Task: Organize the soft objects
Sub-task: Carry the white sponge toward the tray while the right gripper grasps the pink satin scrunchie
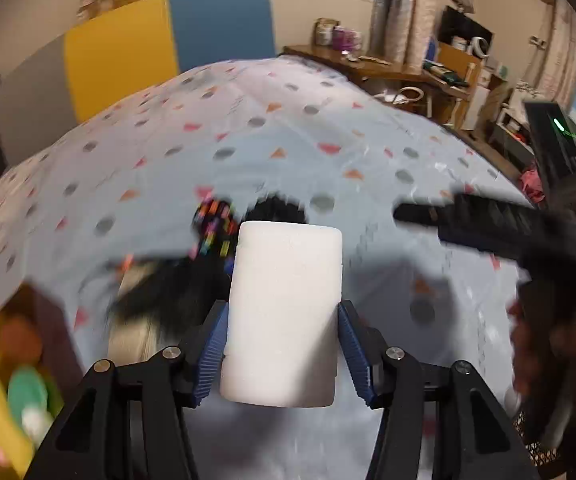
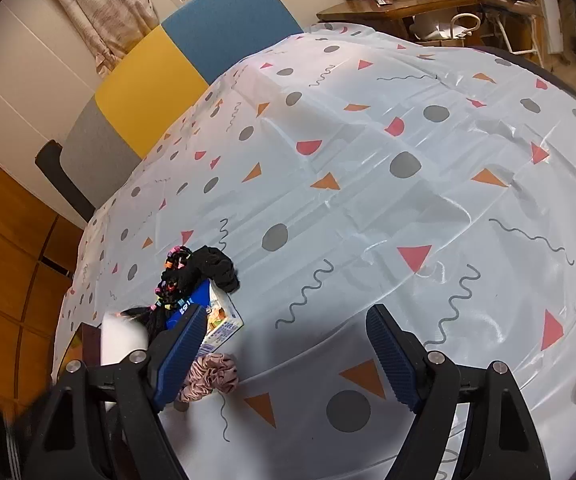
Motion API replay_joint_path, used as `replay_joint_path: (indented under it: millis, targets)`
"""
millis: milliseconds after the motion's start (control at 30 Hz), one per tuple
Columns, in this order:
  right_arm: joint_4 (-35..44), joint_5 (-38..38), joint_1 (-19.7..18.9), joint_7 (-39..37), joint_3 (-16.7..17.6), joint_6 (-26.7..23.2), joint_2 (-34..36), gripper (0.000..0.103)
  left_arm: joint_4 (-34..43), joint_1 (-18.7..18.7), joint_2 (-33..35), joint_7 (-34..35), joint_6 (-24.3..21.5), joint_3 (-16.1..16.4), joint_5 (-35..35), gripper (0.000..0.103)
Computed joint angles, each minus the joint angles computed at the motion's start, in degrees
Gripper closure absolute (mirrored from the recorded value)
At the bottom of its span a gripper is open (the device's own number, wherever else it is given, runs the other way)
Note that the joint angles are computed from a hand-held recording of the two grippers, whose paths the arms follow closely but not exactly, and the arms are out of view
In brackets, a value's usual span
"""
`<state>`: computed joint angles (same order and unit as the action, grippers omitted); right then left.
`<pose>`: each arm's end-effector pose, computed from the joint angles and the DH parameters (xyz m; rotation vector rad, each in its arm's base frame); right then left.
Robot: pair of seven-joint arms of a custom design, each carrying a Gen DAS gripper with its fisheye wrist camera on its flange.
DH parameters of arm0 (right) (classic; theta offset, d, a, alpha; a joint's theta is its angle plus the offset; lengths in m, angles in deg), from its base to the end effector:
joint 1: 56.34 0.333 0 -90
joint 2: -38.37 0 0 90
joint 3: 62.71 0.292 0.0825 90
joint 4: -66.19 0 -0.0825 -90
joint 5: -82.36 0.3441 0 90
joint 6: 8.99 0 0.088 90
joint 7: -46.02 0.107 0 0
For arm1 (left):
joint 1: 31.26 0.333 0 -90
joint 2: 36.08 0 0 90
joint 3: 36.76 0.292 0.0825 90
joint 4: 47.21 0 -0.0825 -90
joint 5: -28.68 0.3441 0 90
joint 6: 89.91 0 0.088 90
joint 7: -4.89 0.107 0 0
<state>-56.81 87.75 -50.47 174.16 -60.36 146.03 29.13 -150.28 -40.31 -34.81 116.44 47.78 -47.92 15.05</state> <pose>0.5144 0.0722 0.5487 -1.1472 2.1503 -0.2673 0.5394 -0.1992 0.5772 -1.2918 2.4464 -0.7936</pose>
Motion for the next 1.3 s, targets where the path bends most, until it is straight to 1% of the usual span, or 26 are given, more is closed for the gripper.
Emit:
replay_joint_path:
  millis: [33,100,167,267,300,333,367,433,500,533,600,700,733,767,800,867,900,1000,1100,1167,1200,1233,1267,1300]
  targets:
    - [0.0,-0.2,0.0,-0.1,0.1,-0.2,0.0,0.021,-2.6,0.2,-2.0,-0.4,0.2,0.2,-1.2,0.048]
    - [0.1,0.0,0.3,-0.7,0.0,-0.5,0.1,0.021,-9.3,0.2,-6.8,-2.6,0.7,0.7,-1.1,0.048]
    - [0.0,1.3,0.8,-2.0,-0.2,-0.4,0.2,0.021,-15.6,-0.5,-10.7,-3.7,2.9,1.4,-0.8,0.048]
    - [0.3,1.5,1.2,-3.3,0.0,-0.9,0.5,0.021,-23.5,-1.3,-14.5,-6.2,6.0,1.9,2.7,0.048]
    - [0.4,1.9,1.5,-4.0,0.0,-1.1,0.7,0.021,-26.0,-1.7,-15.2,-6.2,7.7,2.3,3.0,0.048]
    - [0.7,3.8,2.2,-6.3,-0.3,-1.3,1.1,0.021,-28.9,-2.8,-16.5,-4.7,12.2,3.1,1.8,0.048]
    - [0.8,4.3,2.4,-7.1,-0.3,-1.3,1.4,0.021,-30.1,-3.3,-17.2,-4.4,13.6,3.4,2.5,0.047]
    - [1.2,5.1,2.9,-8.8,-0.3,-1.6,2.0,0.021,-30.4,-4.0,-17.1,-4.6,14.3,4.0,3.7,0.046]
    - [1.6,8.4,3.9,-12.4,-0.7,-1.7,2.4,0.021,-30.3,-5.1,-16.2,-3.8,14.1,5.3,2.2,0.046]
    - [1.9,9.4,4.3,-14.2,-0.7,-1.7,2.8,0.021,-31.4,-5.8,-16.5,-2.4,16.1,6.0,0.6,0.045]
    - [2.4,10.9,4.9,-17.3,-0.6,-2.0,3.2,0.021,-33.1,-6.1,-17.1,-2.0,18.8,5.9,0.8,0.045]
    - [3.9,12.3,5.9,-21.8,-0.2,-3.5,4.5,0.021,-33.2,-6.9,-17.1,-1.4,19.1,6.9,0.0,0.045]
    - [4.7,10.9,6.1,-22.4,0.3,-4.2,5.1,0.020,-33.2,-7.2,-17.3,-0.8,19.0,7.2,-0.6,0.045]
    - [5.2,9.7,6.3,-22.5,0.5,-4.8,5.5,0.017,-33.3,-7.5,-17.0,-0.2,19.6,7.4,-1.1,0.045]
    - [5.8,8.5,6.5,-22.4,0.7,-5.3,5.9,0.010,-33.7,-7.7,-17.1,0.3,20.3,7.4,-1.4,0.045]
    - [7.1,6.2,6.8,-22.4,1.0,-6.5,6.9,0.006,-34.7,-8.1,-17.5,1.0,21.6,7.7,-2.2,0.045]
    - [8.0,5.6,7.1,-22.8,1.1,-7.2,7.4,0.006,-34.7,-8.3,-17.6,1.2,21.6,7.9,-2.6,0.045]
    - [11.2,-0.6,7.9,-22.1,1.4,-8.8,9.5,0.006,-34.5,-8.9,-17.5,2.2,21.4,8.6,-4.0,0.045]
    - [16.5,-4.5,9.0,-23.1,1.4,-12.5,12.9,0.006,-34.6,-9.1,-17.7,3.1,21.3,8.8,-5.2,0.045]
    - [21.0,-4.4,9.6,-26.0,1.4,-16.6,16.0,0.006,-34.6,-9.3,-17.7,3.8,21.2,9.1,-6.1,0.045]
    - [22.1,-5.1,10.1,-26.4,1.2,-17.9,16.8,0.010,-34.7,-9.3,-17.7,4.0,21.2,9.2,-6.5,0.045]
    - [23.9,-6.5,10.6,-27.2,1.1,-19.4,18.1,0.017,-34.7,-9.4,-17.8,4.3,21.1,9.3,-6.9,0.045]
    - [25.4,-7.3,11.0,-28.7,1.0,-21.2,19.3,0.034,-34.7,-9.4,-17.8,4.6,21.1,9.3,-7.2,0.045]
    - [26.6,-7.8,11.4,-29.5,0.9,-23.2,20.1,0.054,-34.7,-9.4,-17.8,4.9,21.0,9.4,-7.5,0.045]
